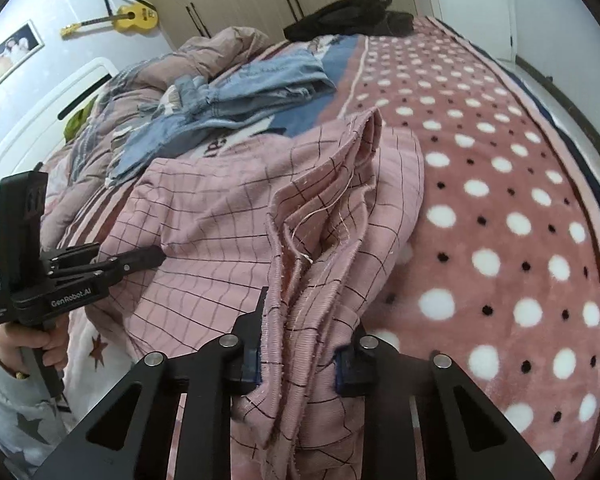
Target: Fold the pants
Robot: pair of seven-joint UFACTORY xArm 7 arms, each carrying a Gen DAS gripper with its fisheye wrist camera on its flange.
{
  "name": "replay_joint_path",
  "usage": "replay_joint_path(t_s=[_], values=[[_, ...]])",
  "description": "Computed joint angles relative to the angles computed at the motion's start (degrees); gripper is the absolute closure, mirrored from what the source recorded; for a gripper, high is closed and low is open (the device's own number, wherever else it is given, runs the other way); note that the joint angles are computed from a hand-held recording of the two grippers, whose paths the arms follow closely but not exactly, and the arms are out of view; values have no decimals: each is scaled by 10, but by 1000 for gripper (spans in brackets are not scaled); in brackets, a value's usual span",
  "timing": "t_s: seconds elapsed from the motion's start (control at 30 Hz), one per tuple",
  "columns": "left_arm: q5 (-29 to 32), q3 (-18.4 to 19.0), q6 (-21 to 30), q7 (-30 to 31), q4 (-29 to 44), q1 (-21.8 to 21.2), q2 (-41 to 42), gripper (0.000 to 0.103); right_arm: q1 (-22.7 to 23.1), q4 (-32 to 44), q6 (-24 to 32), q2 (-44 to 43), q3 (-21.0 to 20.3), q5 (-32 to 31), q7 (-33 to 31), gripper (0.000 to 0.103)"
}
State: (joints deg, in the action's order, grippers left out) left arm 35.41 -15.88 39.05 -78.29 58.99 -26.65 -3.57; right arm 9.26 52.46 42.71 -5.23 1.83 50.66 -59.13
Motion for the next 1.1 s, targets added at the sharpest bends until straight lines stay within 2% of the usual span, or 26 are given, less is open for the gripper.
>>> replay_joint_path(t_s=[0.4, 0.5, 0.6, 0.67, 0.73, 0.83, 0.93, 1.0, 1.1], values=[[16, -27, 30, -15, -15, 8, -64, 86, 23, -20, 38, -73, -10, 10, -4, 86], [-10, -27, 28, -8, -42, 16, -92, 86, 35, -32, 38, -89, -9, 7, -4, 86], [-51, -24, 4, 7, -76, 23, -109, 85, 41, -43, 22, -88, -3, -19, 17, 86], [-72, -25, -17, 14, -104, 27, -117, 80, 41, -47, 12, -79, -5, -34, 31, 83], [-82, -35, -6, 10, -121, 32, -128, 67, 37, -58, -4, -75, -6, -53, 37, 74], [-99, -38, -49, 1, -180, 35, -187, 65, 30, -76, -23, -87, -13, -75, 47, 56], [-116, -52, -62, 13, -215, 41, -242, 65, 35, -110, -64, -138, -20, -73, 36, 56], [-133, -62, -61, 15, -230, 46, -268, 65, 57, -135, -98, -180, -22, -64, 23, 55], [-157, -75, -67, 7, -261, 55, -312, 64, 116, -144, -77, -220, -42, -28, -6, 55]])
